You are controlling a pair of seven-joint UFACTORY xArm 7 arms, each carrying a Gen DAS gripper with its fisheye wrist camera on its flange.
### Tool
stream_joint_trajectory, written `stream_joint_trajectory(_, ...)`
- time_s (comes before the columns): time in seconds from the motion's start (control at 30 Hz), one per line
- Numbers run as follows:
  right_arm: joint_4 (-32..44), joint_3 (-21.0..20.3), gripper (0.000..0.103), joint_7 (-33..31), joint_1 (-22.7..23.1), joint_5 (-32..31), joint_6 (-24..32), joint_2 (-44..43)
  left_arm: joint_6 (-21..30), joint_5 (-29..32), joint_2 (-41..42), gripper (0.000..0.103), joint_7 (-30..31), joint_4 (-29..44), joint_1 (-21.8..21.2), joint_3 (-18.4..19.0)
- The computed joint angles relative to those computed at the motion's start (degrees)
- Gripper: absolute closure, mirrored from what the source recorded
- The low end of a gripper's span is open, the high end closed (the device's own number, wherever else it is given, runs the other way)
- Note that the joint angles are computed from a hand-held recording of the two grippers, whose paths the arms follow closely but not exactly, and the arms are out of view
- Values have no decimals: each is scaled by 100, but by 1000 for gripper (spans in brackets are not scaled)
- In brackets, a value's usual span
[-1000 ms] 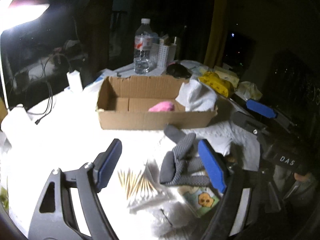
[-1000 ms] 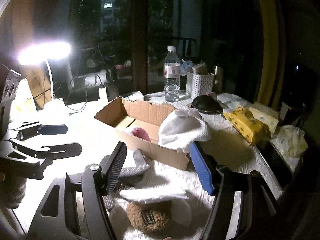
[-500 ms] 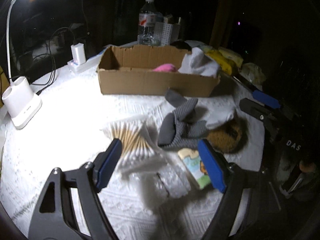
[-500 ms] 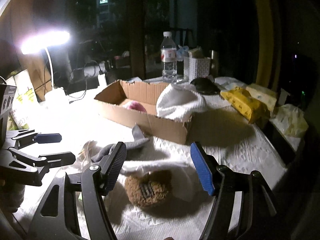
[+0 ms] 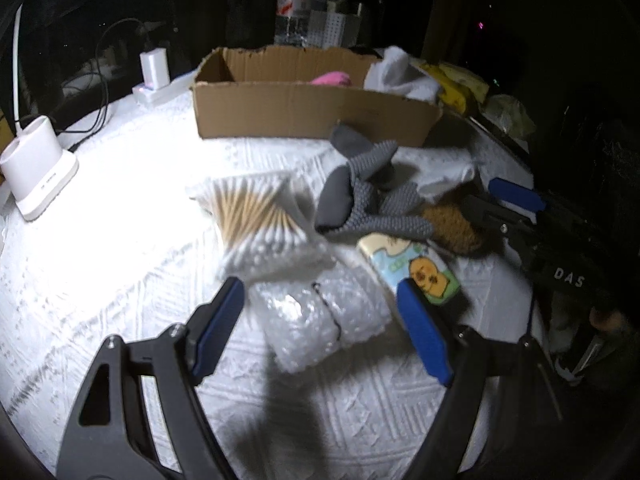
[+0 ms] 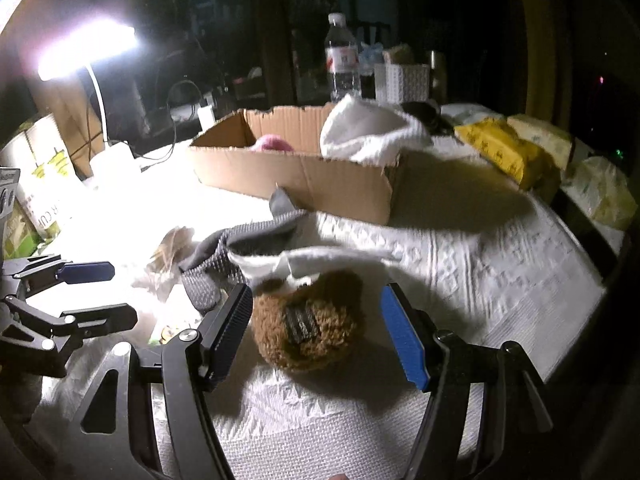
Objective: Organize soft objects
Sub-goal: 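Grasp the bubble-wrap bundles with the left gripper while the right grasps the teddy bear, then carry the bubble wrap and teddy bear into the box and open both grippers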
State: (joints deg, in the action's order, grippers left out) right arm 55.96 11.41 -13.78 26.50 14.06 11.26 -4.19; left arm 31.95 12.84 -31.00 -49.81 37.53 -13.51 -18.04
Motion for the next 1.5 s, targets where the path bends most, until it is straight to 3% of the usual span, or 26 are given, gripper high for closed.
stream_joint_trajectory(0.3,84,57,33,3,-2,-35,217,209,-130,-160,131,24,120,-114,-140,122)
stream_joint_trajectory(0.4,70,110,33,300,-38,-421,142,283,-225,-152,118,24,160,-173,-144,109)
stream_joint_trajectory(0.5,38,126,33,468,-55,-652,85,303,-270,-165,111,33,239,-192,-169,113)
stream_joint_trajectory(0.63,3,134,37,589,-65,-853,43,289,-318,-168,108,37,300,-201,-173,108)
stream_joint_trajectory(0.87,-57,132,44,173,16,-517,24,192,-345,-81,15,37,270,-198,-101,-2)
stream_joint_trajectory(1.5,-145,28,45,-255,334,-136,-129,-353,-294,301,-286,37,204,36,251,-168)
